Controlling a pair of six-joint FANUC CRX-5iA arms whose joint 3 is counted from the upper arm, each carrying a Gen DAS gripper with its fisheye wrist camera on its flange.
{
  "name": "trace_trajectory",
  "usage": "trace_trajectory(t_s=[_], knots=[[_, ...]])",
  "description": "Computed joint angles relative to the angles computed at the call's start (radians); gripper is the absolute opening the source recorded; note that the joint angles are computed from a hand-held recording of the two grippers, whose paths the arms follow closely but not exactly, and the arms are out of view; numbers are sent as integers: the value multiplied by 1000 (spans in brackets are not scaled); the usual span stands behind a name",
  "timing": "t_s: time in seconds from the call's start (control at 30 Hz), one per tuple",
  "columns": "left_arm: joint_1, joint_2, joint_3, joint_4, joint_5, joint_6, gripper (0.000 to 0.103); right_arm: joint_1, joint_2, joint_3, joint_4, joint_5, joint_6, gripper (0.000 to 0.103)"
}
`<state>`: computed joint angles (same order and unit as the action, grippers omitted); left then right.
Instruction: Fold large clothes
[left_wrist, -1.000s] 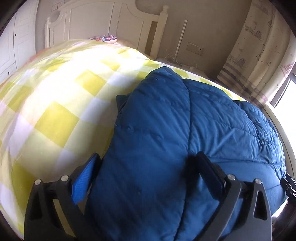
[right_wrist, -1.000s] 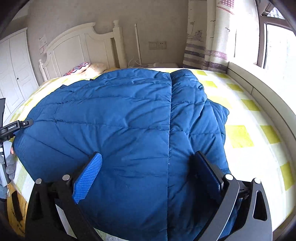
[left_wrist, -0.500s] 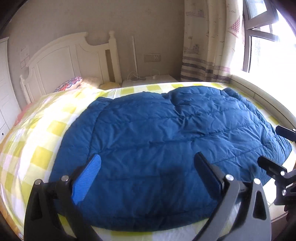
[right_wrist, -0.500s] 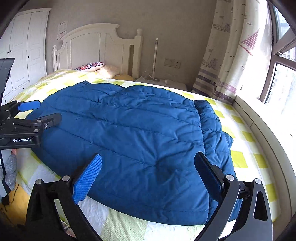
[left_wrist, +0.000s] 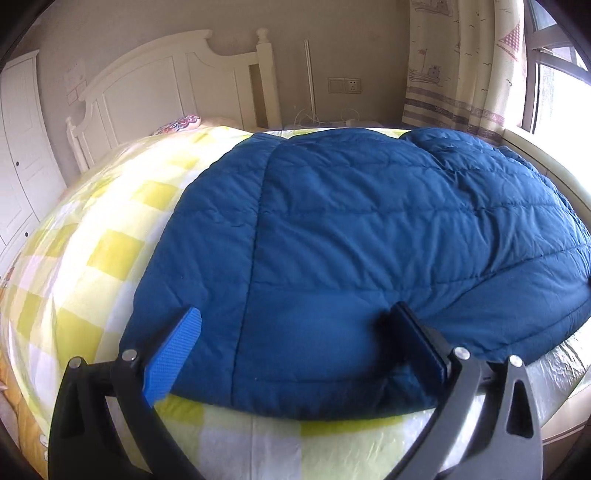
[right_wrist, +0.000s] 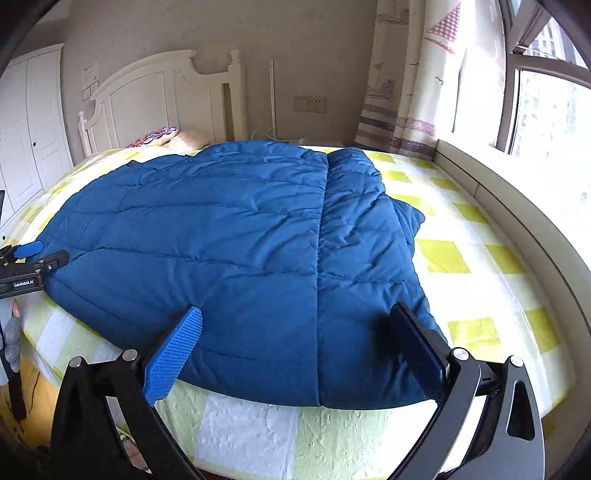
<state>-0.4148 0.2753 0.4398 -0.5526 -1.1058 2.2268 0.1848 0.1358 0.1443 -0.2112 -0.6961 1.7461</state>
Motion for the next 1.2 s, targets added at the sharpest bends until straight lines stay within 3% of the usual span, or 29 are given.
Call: trace_trajectory(t_s=[0.17, 0.4, 0.6, 0.7, 0.77, 0.87, 1.0, 1.1, 1.2], knots=[[12, -14, -33, -4, 22, 6, 101, 5, 14, 8, 20, -14, -28, 98], [32, -41, -82, 27, 71, -5, 101, -35, 16, 32, -93, -48, 59, 98], [44, -53, -103, 46, 92, -16, 101, -35, -22, -6, -47, -51, 29, 97], [46, -62, -115, 47, 95, -18, 101, -14, -59, -86, 119, -25, -154, 97], [48, -63, -116, 46, 96, -20, 101, -60, -68, -74, 33, -72, -183, 97], [45, -61, -113, 40, 92, -18, 101, -151, -101, -56, -225, -113, -53, 97], [41, -58, -107, 36, 84, -15, 101, -212, -47, 43, -451, -287, 39, 97], [41, -58, -106, 38, 85, -16, 101, -203, 12, 105, -510, -362, 4, 98], [42, -58, -108, 40, 85, -17, 101, -147, 23, 107, -445, -290, -38, 99]])
